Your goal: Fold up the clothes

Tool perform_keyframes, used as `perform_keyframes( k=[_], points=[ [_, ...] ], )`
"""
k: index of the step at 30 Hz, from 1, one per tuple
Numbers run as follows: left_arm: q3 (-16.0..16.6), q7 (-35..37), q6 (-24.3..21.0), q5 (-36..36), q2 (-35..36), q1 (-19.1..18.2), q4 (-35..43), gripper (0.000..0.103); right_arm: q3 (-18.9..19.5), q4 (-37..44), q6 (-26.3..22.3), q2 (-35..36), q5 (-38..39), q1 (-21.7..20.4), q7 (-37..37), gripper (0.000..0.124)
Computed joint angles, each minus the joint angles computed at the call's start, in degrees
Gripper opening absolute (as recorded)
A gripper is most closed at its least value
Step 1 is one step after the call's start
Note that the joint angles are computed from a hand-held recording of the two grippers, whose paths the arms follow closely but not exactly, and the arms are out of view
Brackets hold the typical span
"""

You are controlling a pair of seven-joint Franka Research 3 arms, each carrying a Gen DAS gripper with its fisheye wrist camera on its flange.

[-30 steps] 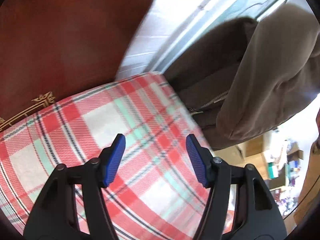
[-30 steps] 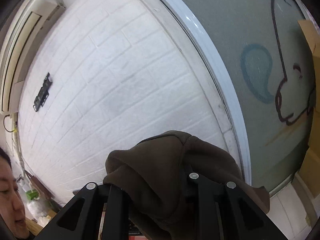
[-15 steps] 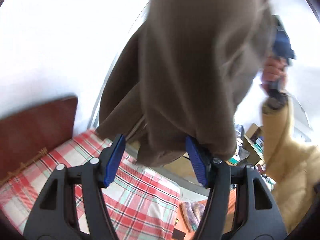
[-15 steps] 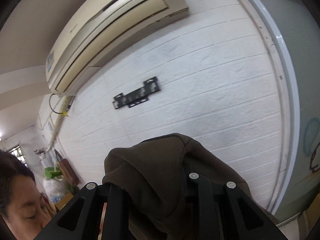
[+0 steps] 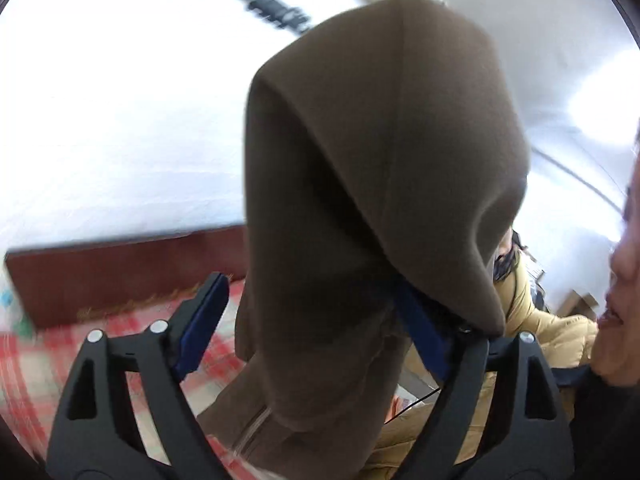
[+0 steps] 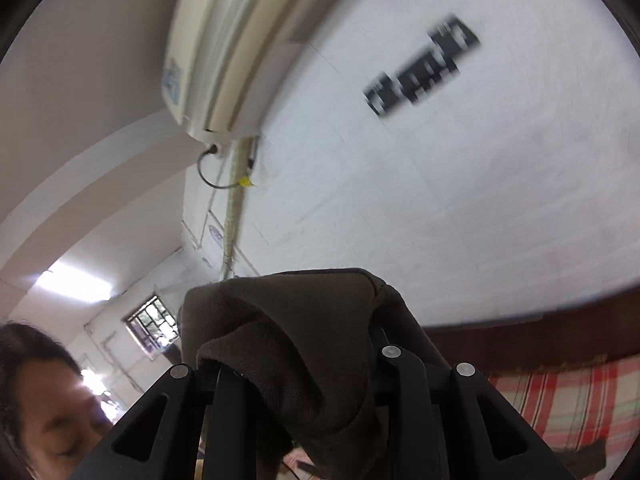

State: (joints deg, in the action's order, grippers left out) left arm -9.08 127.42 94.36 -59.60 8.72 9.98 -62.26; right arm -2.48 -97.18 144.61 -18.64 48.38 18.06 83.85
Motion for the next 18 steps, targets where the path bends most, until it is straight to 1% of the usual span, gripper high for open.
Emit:
perform_keyframes(
  k=[1, 2, 4, 5, 6, 7, 8, 9, 11, 12, 13, 15, 16, 17, 18],
  points=[
    [0.39, -1.55, 1.04, 3.26, 0.18, -0.52, -0.61, 0.086, -0.44, -1.78, -0.52, 2.28, 0.77, -0.22, 1.53, 0.028],
    [0.69, -3.52, 3.74, 9.14, 0.24, -1.89, -2.37, 0.086, -0.01, -2.91, -2.66, 4.88, -2.04, -1.53, 4.29, 0.031],
    [0.95, -8.55, 9.74, 20.92, 0.68, -4.87, -6.97, 0.086, 1.17, -2.42, -7.78, 12.00, -9.15, -4.04, 10.44, 0.038],
    [1.07, -11.99, 12.63, 26.77, 1.48, -6.33, -9.34, 0.085, 2.03, -2.75, -10.11, 15.10, -14.47, -5.03, 13.63, 0.040],
    [1.12, -15.02, 14.19, 31.35, 2.62, -7.34, -10.94, 0.084, 2.71, -2.43, -12.59, 18.67, -20.09, -5.65, 16.98, 0.043],
    [1.14, -17.96, 14.82, 34.76, 4.06, -7.96, -12.49, 0.083, 3.04, -3.55, -13.67, 21.12, -22.87, -5.93, 19.12, 0.044],
    [1.01, -20.35, 14.94, 36.27, 5.07, -8.04, -13.99, 0.083, 3.23, -4.84, -15.19, 23.18, -22.54, -6.31, 18.45, 0.045],
    [0.84, -22.49, 14.88, 37.09, 5.97, -7.94, -15.27, 0.083, 3.40, -6.67, -15.67, 24.10, -21.94, -6.69, 17.64, 0.046],
    [0.61, -25.95, 15.81, 37.87, 5.96, -7.46, -19.00, 0.083, 3.65, -12.23, -13.02, 23.29, -20.89, -7.19, 15.66, 0.048],
    [0.40, -27.33, 16.60, 37.79, 6.04, -7.32, -20.51, 0.083, 3.76, -15.08, -11.91, 22.39, -18.42, -7.62, 13.61, 0.050],
    [0.06, -28.70, 18.40, 37.43, 5.43, -7.43, -23.29, 0.083, 3.81, -17.53, -10.81, 21.44, -16.64, -7.88, 11.67, 0.057],
    [-0.20, -30.94, 18.99, 37.82, 4.30, -7.58, -26.54, 0.083, 3.93, -21.64, -8.03, 19.17, -17.88, -7.71, 10.81, 0.067],
    [-0.37, -32.01, 18.78, 38.42, 4.12, -7.93, -27.82, 0.083, 3.94, -22.87, -7.60, 18.51, -18.06, -7.64, 9.69, 0.070],
    [-0.52, -33.12, 18.49, 39.22, 4.01, -8.37, -28.94, 0.083, 3.87, -23.67, -7.52, 18.10, -18.50, -7.65, 8.52, 0.070],
    [-0.67, -34.08, 18.82, 40.14, 4.31, -8.92, -29.67, 0.083, 3.94, -23.84, -7.27, 18.09, -20.60, -7.55, 8.38, 0.071]
  ],
)
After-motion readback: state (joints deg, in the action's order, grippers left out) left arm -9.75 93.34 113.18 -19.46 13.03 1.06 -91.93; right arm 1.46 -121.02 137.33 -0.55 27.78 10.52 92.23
